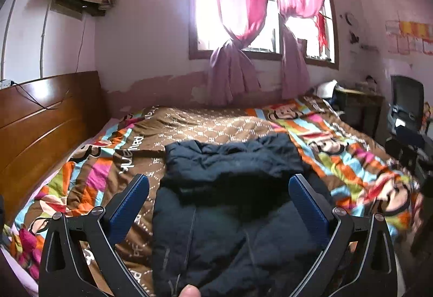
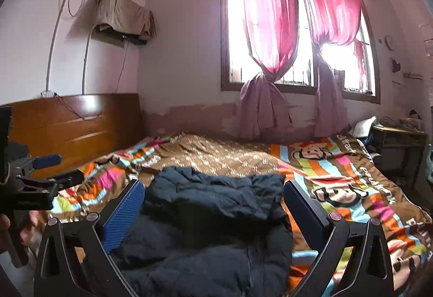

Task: Fold large clothes
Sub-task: 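Open both grippers and withdraw them from the folded jacket, then grasp the side edge of the navy jacket with both grippers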

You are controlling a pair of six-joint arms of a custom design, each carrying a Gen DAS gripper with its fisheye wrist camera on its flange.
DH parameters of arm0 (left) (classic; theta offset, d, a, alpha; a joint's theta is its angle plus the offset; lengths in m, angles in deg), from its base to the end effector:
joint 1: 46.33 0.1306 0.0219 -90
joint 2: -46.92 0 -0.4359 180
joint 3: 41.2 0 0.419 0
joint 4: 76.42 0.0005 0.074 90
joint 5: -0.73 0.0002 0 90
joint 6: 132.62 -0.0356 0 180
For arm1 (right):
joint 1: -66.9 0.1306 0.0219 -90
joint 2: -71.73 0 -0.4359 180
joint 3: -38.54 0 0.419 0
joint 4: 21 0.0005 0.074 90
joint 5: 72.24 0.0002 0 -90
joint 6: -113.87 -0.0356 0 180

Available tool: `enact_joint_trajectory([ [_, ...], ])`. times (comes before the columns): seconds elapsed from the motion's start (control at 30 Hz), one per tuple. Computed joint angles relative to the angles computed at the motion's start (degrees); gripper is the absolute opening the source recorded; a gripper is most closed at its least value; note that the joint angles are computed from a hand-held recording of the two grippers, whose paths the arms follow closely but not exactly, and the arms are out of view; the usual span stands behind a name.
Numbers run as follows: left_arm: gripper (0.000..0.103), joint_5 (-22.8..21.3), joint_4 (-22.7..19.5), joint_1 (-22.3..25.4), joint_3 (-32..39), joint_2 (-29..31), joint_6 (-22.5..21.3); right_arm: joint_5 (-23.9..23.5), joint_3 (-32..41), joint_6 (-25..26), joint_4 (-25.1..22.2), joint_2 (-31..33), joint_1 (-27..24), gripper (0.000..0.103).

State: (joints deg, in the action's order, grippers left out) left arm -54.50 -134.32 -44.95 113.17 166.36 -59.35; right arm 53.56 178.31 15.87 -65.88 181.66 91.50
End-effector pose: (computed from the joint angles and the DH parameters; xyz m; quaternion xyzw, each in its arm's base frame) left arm 0.6750 -0.0045 0.7096 0.2698 0.7665 -0.1631 0.5596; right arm 0.5846 0.2442 0.7220 0.0761 0.7742 -0.0716 0.6242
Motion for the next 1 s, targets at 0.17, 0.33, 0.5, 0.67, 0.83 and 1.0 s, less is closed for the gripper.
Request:
enact_joint_trajectory([
  [0.17, 0.101, 1.3, 4.1, 1.5, -12.6, -5.2, -6.6, 1.0, -7.0, -1.6, -1.2, -3.2, 0.8, 0.103],
  [0.33, 0.101, 1.1, 2.3, 2.7, -19.8, -7.3, -12.2, 0.0, -12.3, -4.2, -4.2, -5.0, 1.0, 0.103],
  [0.5, 0.101, 0.7, -0.7, 3.5, -24.3, -8.1, -17.1, -1.7, -16.1, -6.2, -7.9, -5.5, 1.5, 0.103],
  [0.67, 0.101, -3.0, -4.9, 3.1, -27.5, -8.0, -22.0, -4.7, -17.9, -8.5, -12.8, -4.9, 1.5, 0.103],
  [0.83, 0.101, -7.7, -6.8, 2.4, -30.1, -7.9, -25.1, -7.6, -18.2, -8.8, -18.1, -2.8, 1.4, 0.103],
  [1.0, 0.101, -12.9, -7.9, 1.5, -30.7, -6.9, -27.3, -6.8, -18.2, -8.2, -21.3, -0.9, 1.6, 0.103],
])
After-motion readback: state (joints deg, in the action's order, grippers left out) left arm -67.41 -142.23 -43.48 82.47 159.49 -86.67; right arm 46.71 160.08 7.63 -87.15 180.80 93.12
